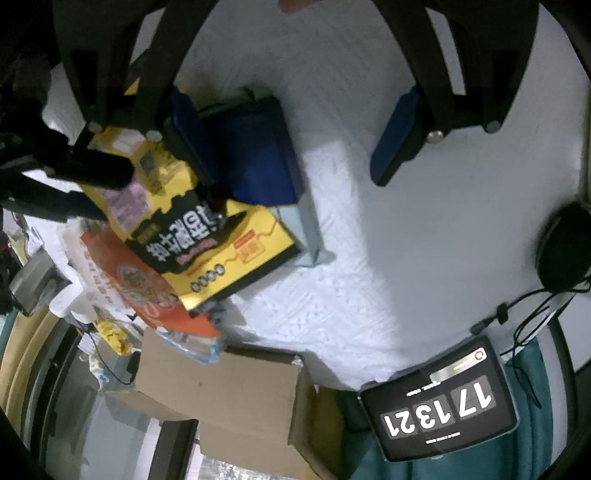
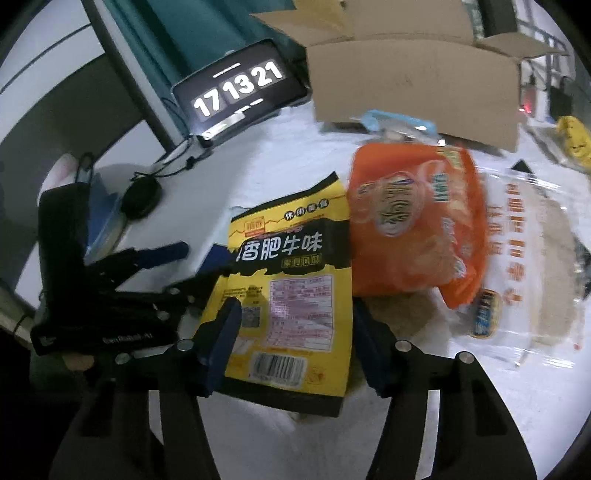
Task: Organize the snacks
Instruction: 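Grasp the yellow-black jerky bag with the right gripper while the left grasps the blue-white box, then carry both held items into the box and open both grippers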
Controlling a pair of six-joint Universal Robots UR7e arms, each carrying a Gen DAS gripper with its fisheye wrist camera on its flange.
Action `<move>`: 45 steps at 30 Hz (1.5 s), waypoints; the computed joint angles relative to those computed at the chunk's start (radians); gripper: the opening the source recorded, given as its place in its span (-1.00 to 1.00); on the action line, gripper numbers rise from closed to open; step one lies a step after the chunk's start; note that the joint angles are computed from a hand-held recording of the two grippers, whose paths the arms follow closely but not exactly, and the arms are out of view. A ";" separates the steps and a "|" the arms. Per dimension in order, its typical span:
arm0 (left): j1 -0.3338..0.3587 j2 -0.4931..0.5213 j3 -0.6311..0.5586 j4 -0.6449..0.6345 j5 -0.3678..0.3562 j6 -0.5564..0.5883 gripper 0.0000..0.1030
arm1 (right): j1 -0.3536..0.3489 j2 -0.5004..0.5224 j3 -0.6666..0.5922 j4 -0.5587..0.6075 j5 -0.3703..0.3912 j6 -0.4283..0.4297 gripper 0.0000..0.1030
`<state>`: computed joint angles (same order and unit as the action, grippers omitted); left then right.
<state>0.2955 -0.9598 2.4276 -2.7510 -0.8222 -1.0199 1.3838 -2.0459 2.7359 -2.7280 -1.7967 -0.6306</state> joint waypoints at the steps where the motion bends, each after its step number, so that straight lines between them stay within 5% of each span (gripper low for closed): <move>1: 0.000 0.002 0.000 -0.003 0.000 0.006 0.65 | 0.004 0.012 0.000 -0.014 -0.001 0.002 0.22; 3: 0.002 0.006 -0.001 -0.017 -0.003 0.017 0.65 | 0.023 0.055 -0.002 -0.056 -0.017 0.012 0.06; 5: -0.001 0.011 -0.007 -0.005 0.005 0.019 0.65 | 0.016 0.051 -0.008 -0.027 0.006 0.006 -0.45; 11: -0.006 0.012 -0.028 0.025 0.018 0.012 0.65 | 0.038 -0.008 0.018 -0.055 0.025 -0.059 -0.72; 16: -0.007 0.039 -0.060 0.004 0.009 0.046 0.66 | 0.036 -0.131 0.003 -0.055 0.036 -0.101 -0.83; 21: 0.021 0.088 -0.116 0.022 -0.016 0.093 0.80 | -0.072 -0.216 -0.025 -0.029 0.101 -0.145 -0.92; 27: 0.056 0.053 -0.146 0.231 0.028 -0.001 0.80 | -0.168 -0.282 -0.051 0.054 0.184 -0.177 -0.93; 32: 0.070 0.067 -0.136 0.179 0.034 0.065 0.77 | -0.117 -0.249 -0.073 0.025 0.186 -0.148 -0.96; 36: 0.075 0.070 -0.130 0.140 0.041 0.104 0.13 | -0.054 -0.191 -0.101 -0.032 0.163 -0.132 -0.97; 45: 0.072 0.050 -0.143 0.041 0.051 0.186 0.08 | 0.040 -0.069 -0.178 -0.140 0.106 -0.119 -0.97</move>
